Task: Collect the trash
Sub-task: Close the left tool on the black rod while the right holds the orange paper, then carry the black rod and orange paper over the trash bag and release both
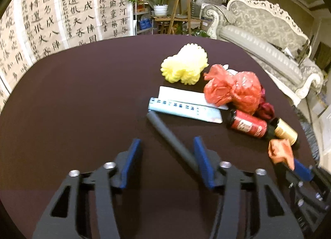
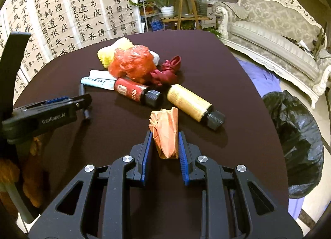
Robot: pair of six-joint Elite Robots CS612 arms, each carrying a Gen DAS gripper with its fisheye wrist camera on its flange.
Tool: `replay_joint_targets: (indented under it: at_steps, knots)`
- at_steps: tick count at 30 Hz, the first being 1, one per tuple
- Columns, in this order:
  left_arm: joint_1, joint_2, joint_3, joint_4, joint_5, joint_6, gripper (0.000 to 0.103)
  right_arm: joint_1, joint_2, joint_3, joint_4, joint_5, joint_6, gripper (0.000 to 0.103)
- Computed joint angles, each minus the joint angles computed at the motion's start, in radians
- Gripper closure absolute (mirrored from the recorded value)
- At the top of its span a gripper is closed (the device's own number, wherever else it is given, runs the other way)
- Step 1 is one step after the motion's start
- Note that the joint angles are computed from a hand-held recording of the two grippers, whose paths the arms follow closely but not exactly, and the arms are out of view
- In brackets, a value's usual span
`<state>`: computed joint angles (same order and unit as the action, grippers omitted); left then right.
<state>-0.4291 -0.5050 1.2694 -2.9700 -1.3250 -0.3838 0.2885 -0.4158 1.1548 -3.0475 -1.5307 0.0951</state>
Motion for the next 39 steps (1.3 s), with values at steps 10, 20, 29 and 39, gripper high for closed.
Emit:
replay_joint_targets:
  at_steps: [10,20,29,39]
  knots:
    - [-0.001,-0.020,0.060,-0.071,-0.025,0.033,0.090,0.006,0.006,-0.016,0.012,-0.014,-0.007,0.079]
    - [0.003,-0.032,0.095,-0.127,-0.061,0.022,0.091,0.007,-0.001,0.010,-0.021,-0.005,0.009,0.080]
    - [-0.013,-0.052,0.138,-0.211,-0.099,0.053,0.091,0.000,-0.046,0.100,-0.140,-0.029,0.039,0.080]
    - [-0.052,-0.039,0.102,-0.284,-0.178,0.136,0.091,-0.034,-0.083,0.177,-0.261,-0.177,0.112,0.080]
